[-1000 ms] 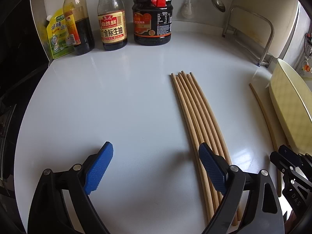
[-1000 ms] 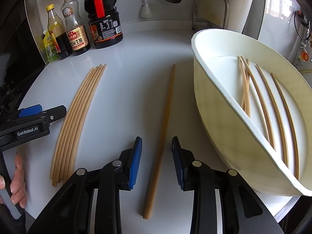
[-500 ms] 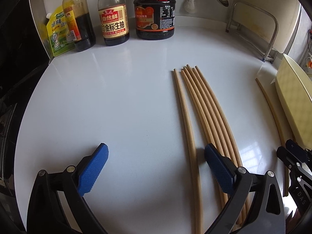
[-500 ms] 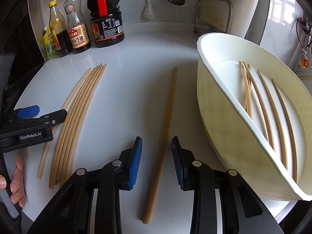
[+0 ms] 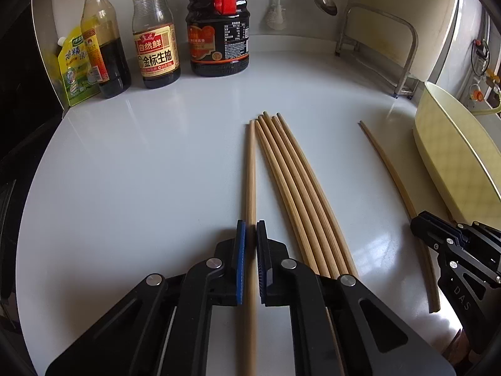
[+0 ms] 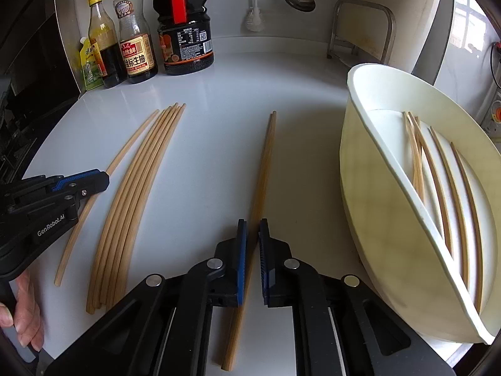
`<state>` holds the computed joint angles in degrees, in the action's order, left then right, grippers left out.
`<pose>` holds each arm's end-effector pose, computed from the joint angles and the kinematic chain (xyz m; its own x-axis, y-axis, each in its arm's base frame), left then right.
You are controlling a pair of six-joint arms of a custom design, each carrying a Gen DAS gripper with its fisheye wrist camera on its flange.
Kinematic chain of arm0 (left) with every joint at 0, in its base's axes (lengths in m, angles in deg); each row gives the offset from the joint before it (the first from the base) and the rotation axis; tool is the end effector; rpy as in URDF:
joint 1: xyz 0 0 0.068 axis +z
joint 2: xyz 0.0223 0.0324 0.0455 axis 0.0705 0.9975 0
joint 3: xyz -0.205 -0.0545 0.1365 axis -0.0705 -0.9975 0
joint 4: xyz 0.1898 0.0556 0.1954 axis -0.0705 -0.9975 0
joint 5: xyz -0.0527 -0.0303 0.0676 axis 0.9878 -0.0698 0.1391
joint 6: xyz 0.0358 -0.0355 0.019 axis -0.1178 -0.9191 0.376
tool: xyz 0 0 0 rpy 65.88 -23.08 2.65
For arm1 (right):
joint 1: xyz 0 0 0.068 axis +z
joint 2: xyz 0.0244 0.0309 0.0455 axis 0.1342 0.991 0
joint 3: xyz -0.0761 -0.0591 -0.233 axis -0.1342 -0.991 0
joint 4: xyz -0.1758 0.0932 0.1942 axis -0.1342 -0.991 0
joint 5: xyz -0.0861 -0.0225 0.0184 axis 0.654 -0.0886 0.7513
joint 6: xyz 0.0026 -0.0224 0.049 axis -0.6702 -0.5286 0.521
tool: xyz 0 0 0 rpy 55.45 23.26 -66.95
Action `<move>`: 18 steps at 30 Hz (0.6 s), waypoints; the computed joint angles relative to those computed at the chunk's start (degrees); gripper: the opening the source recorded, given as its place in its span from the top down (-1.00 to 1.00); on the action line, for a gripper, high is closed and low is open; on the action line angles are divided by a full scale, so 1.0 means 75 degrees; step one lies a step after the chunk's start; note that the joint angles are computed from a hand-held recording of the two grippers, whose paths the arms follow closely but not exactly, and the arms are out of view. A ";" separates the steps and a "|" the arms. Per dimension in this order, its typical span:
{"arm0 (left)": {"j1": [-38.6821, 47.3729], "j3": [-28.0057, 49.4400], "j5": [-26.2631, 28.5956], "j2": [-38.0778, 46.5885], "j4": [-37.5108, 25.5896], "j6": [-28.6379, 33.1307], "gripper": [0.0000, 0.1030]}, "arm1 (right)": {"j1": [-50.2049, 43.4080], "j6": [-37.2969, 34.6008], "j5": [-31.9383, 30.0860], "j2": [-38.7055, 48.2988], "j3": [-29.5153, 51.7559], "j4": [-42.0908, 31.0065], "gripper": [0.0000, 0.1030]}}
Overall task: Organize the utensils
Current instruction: 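Lift the chopstick with the right tool and carry it over the basin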
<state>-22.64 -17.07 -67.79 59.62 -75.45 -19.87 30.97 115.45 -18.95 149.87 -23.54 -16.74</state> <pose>0.2978 -0.1496 0.1315 -0.7500 0.3091 -0.5847 0.4034 0.9144 -0.0341 0.2217 0.0828 0.0932 -0.7275 0.1422 -0.6712 0.1488 0.9877 0.0480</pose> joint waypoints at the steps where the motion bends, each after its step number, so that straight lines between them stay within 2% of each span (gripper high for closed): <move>1: 0.0059 0.0002 0.0134 -0.0021 -0.0048 -0.0023 0.86 | -0.0040 0.0029 -0.0100 -0.0031 -0.0025 0.0038 0.88; 5: 0.0222 -0.0021 0.0526 -0.0139 -0.0288 -0.0141 0.85 | -0.0033 0.0080 -0.0255 -0.0189 -0.0119 0.0075 0.88; 11: 0.0268 -0.0185 0.0708 -0.0616 -0.0449 -0.0176 0.85 | 0.0229 0.0140 -0.0142 -0.0775 -0.0266 -0.0066 0.88; 18: 0.0011 -0.0083 0.0975 -0.1324 -0.0779 -0.0232 0.85 | 0.0364 0.0304 -0.0124 -0.2595 -0.0655 -0.0811 0.88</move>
